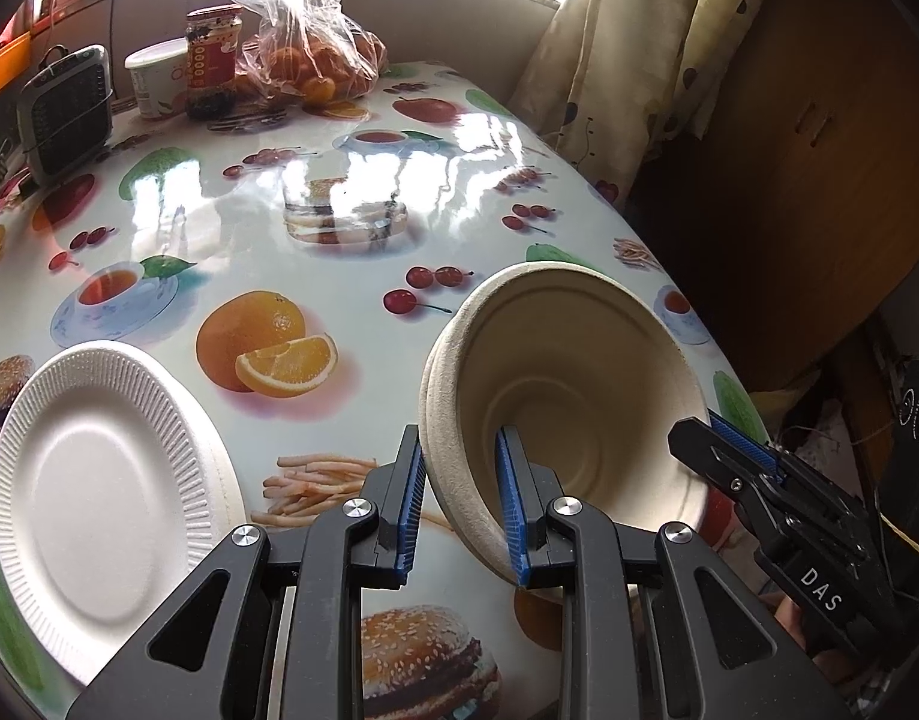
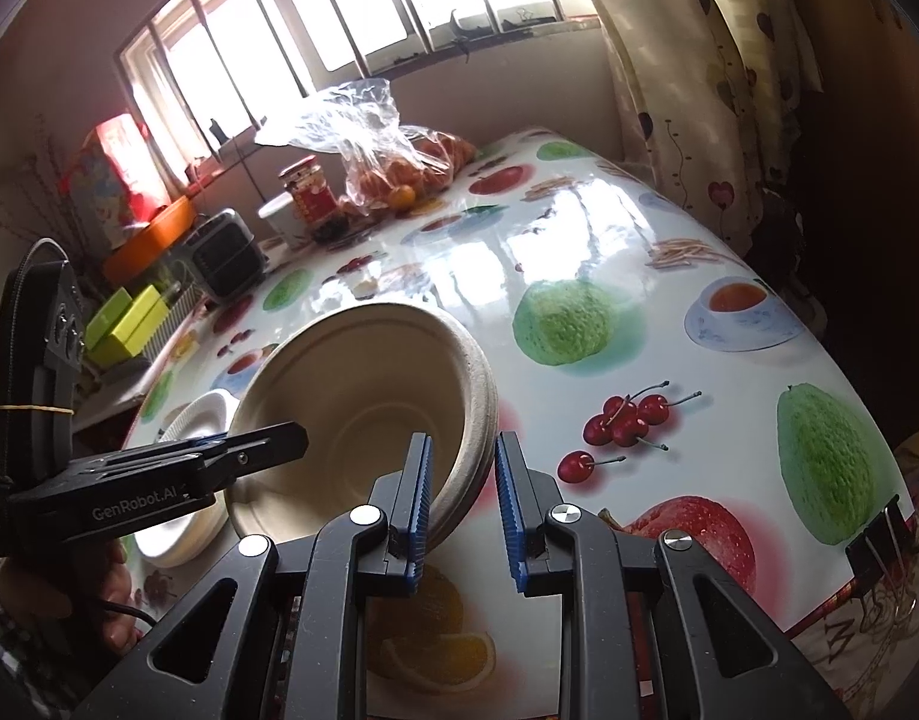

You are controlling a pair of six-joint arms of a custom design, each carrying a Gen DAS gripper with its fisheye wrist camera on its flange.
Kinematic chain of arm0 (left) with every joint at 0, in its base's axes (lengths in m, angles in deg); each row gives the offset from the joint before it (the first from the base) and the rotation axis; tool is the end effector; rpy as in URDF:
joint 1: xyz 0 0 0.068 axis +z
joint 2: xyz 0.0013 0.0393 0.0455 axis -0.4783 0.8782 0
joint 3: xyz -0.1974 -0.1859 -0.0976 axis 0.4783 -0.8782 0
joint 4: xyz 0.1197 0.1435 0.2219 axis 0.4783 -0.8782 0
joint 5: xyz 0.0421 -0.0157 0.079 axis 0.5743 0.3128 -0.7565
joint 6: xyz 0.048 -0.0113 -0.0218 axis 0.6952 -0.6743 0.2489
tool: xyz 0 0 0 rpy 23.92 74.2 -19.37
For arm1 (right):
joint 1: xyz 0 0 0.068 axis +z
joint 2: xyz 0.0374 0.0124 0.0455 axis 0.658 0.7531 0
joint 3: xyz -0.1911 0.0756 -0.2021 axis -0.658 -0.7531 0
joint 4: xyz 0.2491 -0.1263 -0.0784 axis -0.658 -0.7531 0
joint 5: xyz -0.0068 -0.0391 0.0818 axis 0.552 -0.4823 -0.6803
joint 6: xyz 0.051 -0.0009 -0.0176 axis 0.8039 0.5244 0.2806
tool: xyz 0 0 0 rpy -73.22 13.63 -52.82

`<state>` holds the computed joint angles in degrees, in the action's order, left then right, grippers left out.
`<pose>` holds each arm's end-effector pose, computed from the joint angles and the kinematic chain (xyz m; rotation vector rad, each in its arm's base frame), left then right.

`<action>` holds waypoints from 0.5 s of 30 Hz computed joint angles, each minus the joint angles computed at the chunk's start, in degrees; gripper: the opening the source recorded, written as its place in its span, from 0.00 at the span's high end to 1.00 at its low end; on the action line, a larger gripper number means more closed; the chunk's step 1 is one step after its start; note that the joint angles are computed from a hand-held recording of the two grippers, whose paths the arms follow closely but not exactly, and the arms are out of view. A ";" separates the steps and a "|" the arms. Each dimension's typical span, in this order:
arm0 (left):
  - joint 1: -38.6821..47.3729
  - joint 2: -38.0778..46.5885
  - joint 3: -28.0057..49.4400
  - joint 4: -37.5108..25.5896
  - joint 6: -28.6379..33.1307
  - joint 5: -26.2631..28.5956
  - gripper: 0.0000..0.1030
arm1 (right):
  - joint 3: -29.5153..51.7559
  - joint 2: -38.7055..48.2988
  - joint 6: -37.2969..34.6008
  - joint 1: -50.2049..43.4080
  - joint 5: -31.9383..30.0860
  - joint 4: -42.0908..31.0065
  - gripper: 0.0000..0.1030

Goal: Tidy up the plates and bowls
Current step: 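Lift the bowl stack with both tools and carry it over the white plates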

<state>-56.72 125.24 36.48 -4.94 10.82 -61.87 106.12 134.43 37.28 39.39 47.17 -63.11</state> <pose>0.3361 -0.1840 0.1279 0.1961 2.5455 -0.4748 0.2895 0.0035 0.1209 -0.0107 2.3276 0.4551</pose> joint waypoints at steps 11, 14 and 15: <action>0.72 -3.06 -1.72 0.28 -0.23 -0.95 0.76 | 0.71 -1.90 -0.10 1.61 0.21 -1.09 0.80; 1.17 -4.04 -2.46 0.52 -0.47 -1.28 0.76 | 1.10 -2.19 -0.37 2.45 0.37 -1.45 0.80; 1.32 -4.40 -2.73 0.61 -0.57 -1.36 0.76 | 1.27 -2.18 -0.44 2.82 0.52 -1.55 0.80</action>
